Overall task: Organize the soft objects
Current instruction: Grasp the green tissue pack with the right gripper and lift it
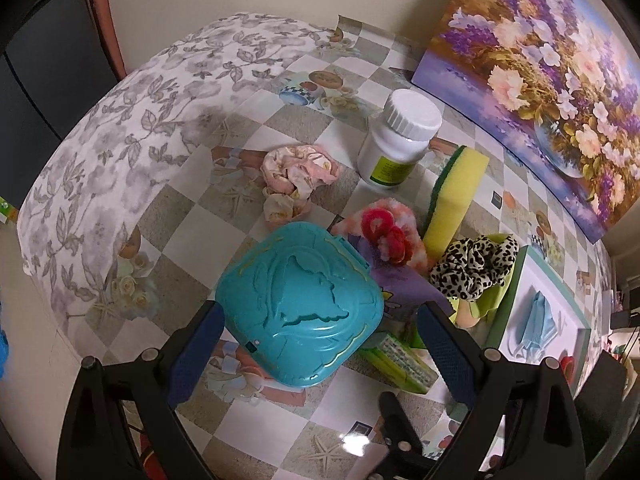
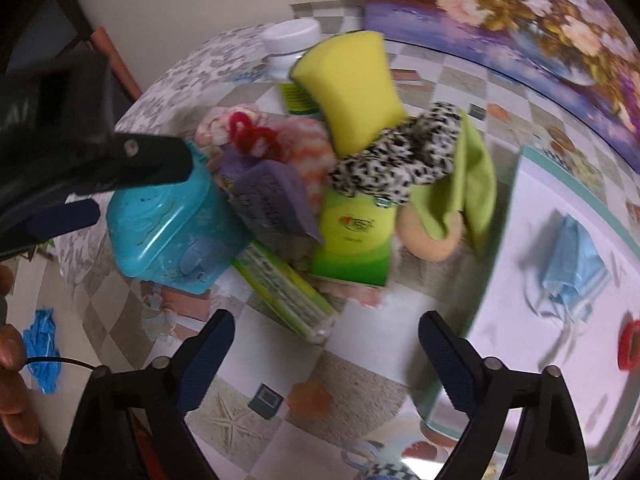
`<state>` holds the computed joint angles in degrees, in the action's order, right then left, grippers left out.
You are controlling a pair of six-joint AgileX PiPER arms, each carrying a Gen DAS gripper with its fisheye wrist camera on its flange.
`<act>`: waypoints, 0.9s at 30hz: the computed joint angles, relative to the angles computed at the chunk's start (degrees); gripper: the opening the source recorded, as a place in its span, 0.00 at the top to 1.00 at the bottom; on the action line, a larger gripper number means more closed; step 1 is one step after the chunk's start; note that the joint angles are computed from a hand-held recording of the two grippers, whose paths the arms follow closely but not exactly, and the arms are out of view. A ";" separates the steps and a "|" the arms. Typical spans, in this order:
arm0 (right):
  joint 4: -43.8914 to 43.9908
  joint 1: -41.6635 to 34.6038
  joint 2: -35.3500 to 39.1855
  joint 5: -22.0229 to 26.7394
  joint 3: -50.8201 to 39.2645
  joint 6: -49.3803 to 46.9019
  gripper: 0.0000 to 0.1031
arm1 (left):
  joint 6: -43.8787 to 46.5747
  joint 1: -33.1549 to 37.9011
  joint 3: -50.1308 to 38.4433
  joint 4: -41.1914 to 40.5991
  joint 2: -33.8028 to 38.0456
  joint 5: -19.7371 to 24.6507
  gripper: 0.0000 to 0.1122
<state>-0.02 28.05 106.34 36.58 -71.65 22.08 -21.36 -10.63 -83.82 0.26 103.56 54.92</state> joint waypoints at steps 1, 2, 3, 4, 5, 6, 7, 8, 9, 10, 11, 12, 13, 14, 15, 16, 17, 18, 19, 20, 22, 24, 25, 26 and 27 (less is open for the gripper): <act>0.73 -0.01 0.46 -0.19 -0.40 -0.91 0.18 | -0.05 0.07 -0.07 0.01 0.11 0.03 0.13; 1.81 -0.14 0.84 -0.43 -0.70 -2.04 0.19 | -0.21 0.14 -0.12 0.18 0.21 0.10 0.13; 2.43 -0.18 1.17 -0.57 -0.99 -2.78 0.21 | -0.54 0.18 -0.19 0.54 0.37 0.18 0.13; 2.87 -0.31 1.26 -0.81 -0.90 -3.44 0.24 | -0.77 0.24 -0.40 0.77 0.63 0.35 0.13; 3.10 -0.30 1.48 -0.93 -1.07 -3.77 0.25 | -1.00 0.36 -0.62 0.92 0.90 0.54 0.13; 3.52 -0.37 1.80 -1.04 -1.32 -4.29 0.27 | -1.10 0.47 -0.72 1.03 1.02 0.62 0.13; 3.91 -0.42 2.10 -1.04 -1.54 -4.67 0.30 | -1.34 0.53 -0.85 1.27 1.15 0.69 0.13; 4.41 -0.53 2.31 -1.10 -1.68 -5.18 0.32 | -1.70 0.55 -0.94 1.66 1.22 0.69 0.13; 5.04 -0.58 2.66 -1.16 -1.91 -5.79 0.38 | -2.03 0.56 -0.97 2.03 1.25 0.68 0.13; 5.41 -0.64 3.14 -0.91 -2.29 -6.19 0.44 | -2.29 0.57 -1.08 2.34 1.34 0.72 0.13; 5.24 -0.66 3.77 -0.57 -2.74 -6.04 0.46 | -2.47 0.62 -1.13 2.56 1.40 0.76 0.13; 5.36 -0.72 4.08 -0.53 -2.88 -6.15 0.49 | -2.63 0.68 -1.20 2.77 1.50 0.83 0.13; 5.56 -0.86 4.27 -0.53 -2.95 -6.41 0.51 | -2.68 0.72 -1.28 2.83 1.61 0.89 0.13; 5.88 -1.05 4.47 -0.48 -3.05 -6.69 0.53 | -2.58 0.86 -1.36 2.62 1.74 0.96 0.13; 6.11 -1.20 4.51 -0.62 -3.03 -6.75 0.56 | -2.49 0.93 -1.38 2.44 1.76 1.00 0.13; 6.68 -1.37 4.39 -0.81 -2.79 -7.23 0.58 | -2.39 1.02 -1.40 2.26 1.81 1.02 0.13; 7.87 -1.69 4.23 -0.83 -2.62 -8.25 0.60 | -2.36 1.06 -1.46 2.24 1.85 1.04 0.13; 8.48 -1.77 3.56 -1.20 -1.73 -8.71 0.63 | -2.49 1.01 -1.52 2.35 1.89 1.04 0.13; 9.30 -2.09 3.19 -1.46 -1.42 -9.54 0.66 | -2.55 0.99 -1.61 2.41 1.90 1.04 0.13; 9.79 -2.59 2.35 -1.35 -0.98 -10.28 0.67 | -2.60 0.98 -1.72 2.43 1.93 1.00 0.13; 10.99 -3.58 1.03 -2.01 0.15 -11.69 0.69 | -2.54 0.98 -1.96 2.32 1.94 0.90 0.13; 12.23 -4.41 0.10 -2.10 0.65 -12.95 0.70 | -2.52 0.87 -2.10 2.29 1.84 0.81 0.13; 12.59 -4.84 -0.58 -2.18 1.12 -13.42 0.71 | -2.48 0.80 -2.15 2.26 1.81 0.76 0.13; 12.77 -5.18 -1.20 -2.16 1.48 -13.69 0.71 | -2.36 0.75 -2.20 2.17 1.78 0.73 0.13; 13.26 -5.49 -2.04 -2.28 2.11 -14.09 0.71 | -2.16 0.72 -2.25 1.96 1.74 0.63 0.13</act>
<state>13.24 22.56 104.30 34.29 -69.54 7.99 -23.52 -9.91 -86.07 2.22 105.29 55.55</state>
